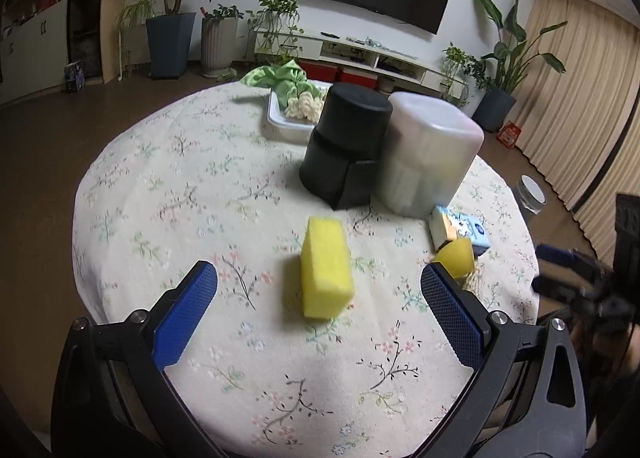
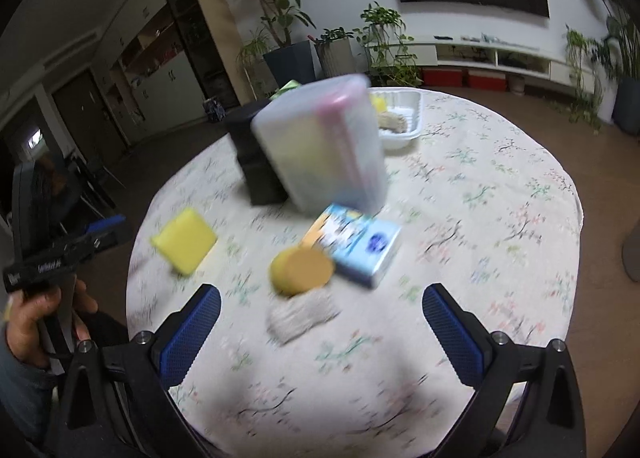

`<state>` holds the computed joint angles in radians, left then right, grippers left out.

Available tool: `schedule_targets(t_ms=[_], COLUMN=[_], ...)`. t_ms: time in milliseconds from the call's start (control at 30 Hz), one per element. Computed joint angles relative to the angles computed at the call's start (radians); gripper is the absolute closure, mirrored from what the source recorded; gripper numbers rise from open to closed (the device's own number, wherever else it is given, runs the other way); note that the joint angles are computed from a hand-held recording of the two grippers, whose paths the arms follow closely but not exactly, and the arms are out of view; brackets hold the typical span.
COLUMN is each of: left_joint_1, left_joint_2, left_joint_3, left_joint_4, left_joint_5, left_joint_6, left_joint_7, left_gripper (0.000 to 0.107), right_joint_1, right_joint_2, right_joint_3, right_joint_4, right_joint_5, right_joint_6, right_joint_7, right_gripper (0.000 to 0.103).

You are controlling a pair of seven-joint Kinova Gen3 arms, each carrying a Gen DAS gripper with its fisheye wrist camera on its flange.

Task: Organize soft objects
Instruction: 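Withdraw both tools from the tray toward the remaining items on the table, then approach and grasp yellow sponge with left tool while right tool grasps white knitted pouch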

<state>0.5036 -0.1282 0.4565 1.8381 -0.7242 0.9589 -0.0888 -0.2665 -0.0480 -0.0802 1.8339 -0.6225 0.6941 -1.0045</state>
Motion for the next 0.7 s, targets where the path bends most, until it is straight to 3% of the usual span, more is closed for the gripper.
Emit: schedule_targets(t_ms=[133,267,500,633,700], left_joint_1=[0.024,0.07,0.168,0.207,0.244], left_joint_2=[0.027,0.055,0.22,0.256,0.255], left_joint_3=[0.018,0.031,-0.022,-0.069,-0.09], left_joint_4=[-0.015,-0.029,-0.144,-0.168,-0.163], left_joint_5=[-0.033,-0.093,-0.13,-0.112,-0.132], left_joint_6=[0.037,0.024,-0.021,-0.042,-0.009], left_joint_7=[0.025,0.071,-0.014,-0.033,-0.006], left_gripper=[0.004,0.004,0.004,0.004,0.004], right_joint_1=[-0.034,-0.04,-0.006,0.003,0.009], right_joint_2=[-0.004,-0.006,0.047,0.083,0.089], right_joint_3=[-0.046,-0.033,-0.013,-0.024,-0.029], right_joint_4=[0.029,0.035,-0.063,-0.117,-0.122], right_joint_5=[0.108,0.126,0.162,0.193,0.193], right_joint_6=[-0.05,-0.065,0.002,0.038,0.04], right_joint_7=[-0.11,-0.156,-0.244,-0.263,-0.261], right_gripper=[0.0,0.0,0.0,0.0,0.0])
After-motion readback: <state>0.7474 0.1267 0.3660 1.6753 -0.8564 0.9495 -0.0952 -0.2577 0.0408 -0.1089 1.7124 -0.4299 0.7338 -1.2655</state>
